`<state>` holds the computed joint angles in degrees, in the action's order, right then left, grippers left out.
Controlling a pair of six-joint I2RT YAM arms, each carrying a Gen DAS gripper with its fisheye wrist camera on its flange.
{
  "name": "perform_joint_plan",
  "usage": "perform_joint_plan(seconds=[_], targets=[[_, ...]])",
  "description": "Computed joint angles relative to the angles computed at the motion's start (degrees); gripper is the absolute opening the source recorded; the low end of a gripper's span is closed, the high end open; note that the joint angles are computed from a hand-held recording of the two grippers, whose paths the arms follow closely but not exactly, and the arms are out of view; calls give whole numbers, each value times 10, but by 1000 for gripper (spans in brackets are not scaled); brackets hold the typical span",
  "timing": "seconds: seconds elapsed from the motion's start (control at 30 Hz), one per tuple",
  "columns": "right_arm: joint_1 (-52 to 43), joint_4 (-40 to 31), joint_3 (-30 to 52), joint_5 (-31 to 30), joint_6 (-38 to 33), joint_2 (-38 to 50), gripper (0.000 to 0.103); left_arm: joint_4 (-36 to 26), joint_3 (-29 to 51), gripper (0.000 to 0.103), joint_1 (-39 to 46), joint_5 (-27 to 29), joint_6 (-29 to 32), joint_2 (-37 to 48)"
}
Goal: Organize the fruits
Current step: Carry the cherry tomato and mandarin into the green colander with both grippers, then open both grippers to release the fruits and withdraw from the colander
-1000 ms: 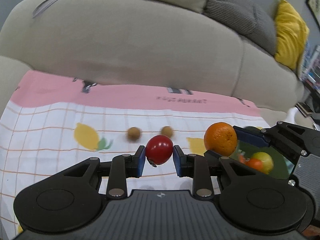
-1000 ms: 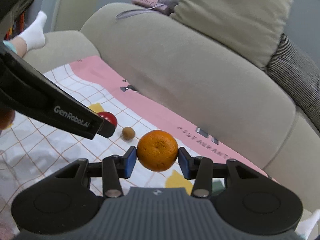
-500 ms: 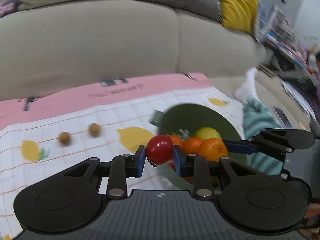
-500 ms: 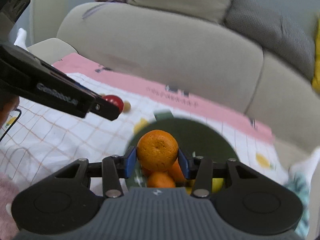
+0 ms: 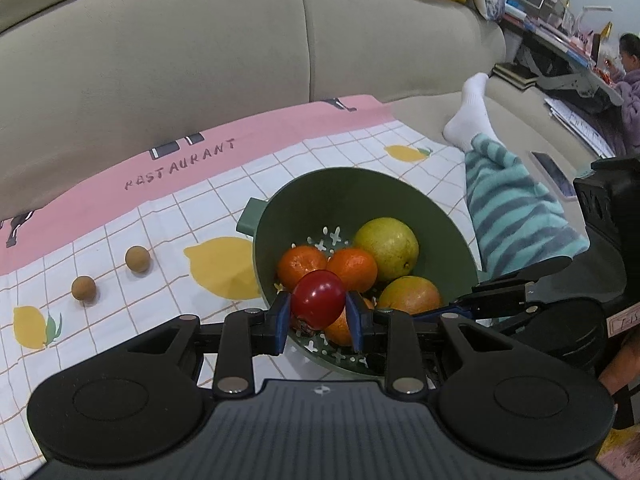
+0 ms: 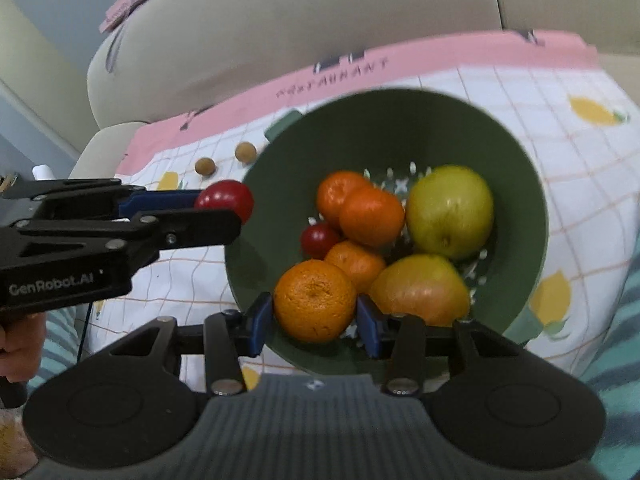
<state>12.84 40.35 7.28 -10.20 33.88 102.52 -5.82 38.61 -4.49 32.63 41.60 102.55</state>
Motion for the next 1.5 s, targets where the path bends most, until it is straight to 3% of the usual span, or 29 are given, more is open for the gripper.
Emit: perform_joint_plan(seconds=[0.5, 0.63, 0.77, 0.93, 1.03, 1.2, 1.5], targets=[[-12, 11, -18, -14, 0, -7, 44, -11, 23, 33, -49, -64, 31, 22], [-5, -6, -31, 2, -7, -47, 56, -13, 30, 33, -64, -83, 36, 30], [10, -36, -47, 40, -9, -104, 56, -18, 39, 33, -83, -109, 53, 37], [32, -76, -66, 141, -16, -174, 56, -10, 37, 33, -117, -159, 98, 42], [42, -49, -68, 184, -23, -151, 56, -28, 51, 33, -133, -177, 119, 56], [38, 21, -71, 188, -24, -85, 56, -28, 63, 33, -155, -215, 123, 81], [32, 61, -68, 185, -20, -39, 56, -35, 78, 37, -168, -238, 119, 102]])
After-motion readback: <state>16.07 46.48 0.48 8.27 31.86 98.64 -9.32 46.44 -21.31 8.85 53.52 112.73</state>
